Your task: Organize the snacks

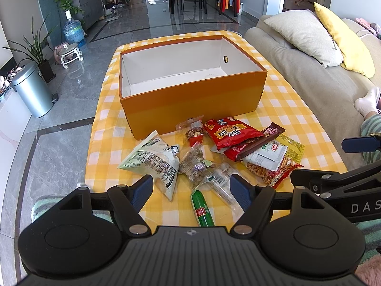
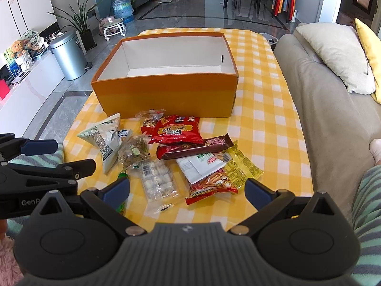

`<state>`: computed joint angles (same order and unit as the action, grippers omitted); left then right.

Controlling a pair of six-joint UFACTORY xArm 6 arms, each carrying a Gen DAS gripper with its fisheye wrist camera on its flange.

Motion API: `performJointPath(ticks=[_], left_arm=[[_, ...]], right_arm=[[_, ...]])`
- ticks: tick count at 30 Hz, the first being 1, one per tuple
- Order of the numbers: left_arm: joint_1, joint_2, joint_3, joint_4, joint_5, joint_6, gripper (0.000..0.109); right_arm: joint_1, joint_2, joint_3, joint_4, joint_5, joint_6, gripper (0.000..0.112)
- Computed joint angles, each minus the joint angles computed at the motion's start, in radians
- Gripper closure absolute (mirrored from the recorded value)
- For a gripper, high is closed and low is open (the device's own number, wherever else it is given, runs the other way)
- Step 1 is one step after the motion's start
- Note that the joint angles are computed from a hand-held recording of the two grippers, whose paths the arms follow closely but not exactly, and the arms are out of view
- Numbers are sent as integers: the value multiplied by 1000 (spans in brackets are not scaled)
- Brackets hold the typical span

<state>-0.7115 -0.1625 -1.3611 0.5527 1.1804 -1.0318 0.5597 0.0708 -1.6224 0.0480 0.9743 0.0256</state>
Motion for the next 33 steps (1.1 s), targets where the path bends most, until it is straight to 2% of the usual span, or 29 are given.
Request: performJointPath(ticks=[18, 24, 30, 33], left_arm=[[0, 6, -11, -3, 8, 4, 22], [0, -7, 31, -3, -21, -12, 23], [33, -14, 19, -73, -47, 95, 31], [56, -2, 3, -87, -68, 152, 38]], right_arm=[[0, 0, -1, 2, 1, 0, 13], [0, 1, 4, 6, 2, 1, 13], [-13, 22, -22, 49, 24, -27, 13], [-19, 34, -27, 70, 4, -53, 15]])
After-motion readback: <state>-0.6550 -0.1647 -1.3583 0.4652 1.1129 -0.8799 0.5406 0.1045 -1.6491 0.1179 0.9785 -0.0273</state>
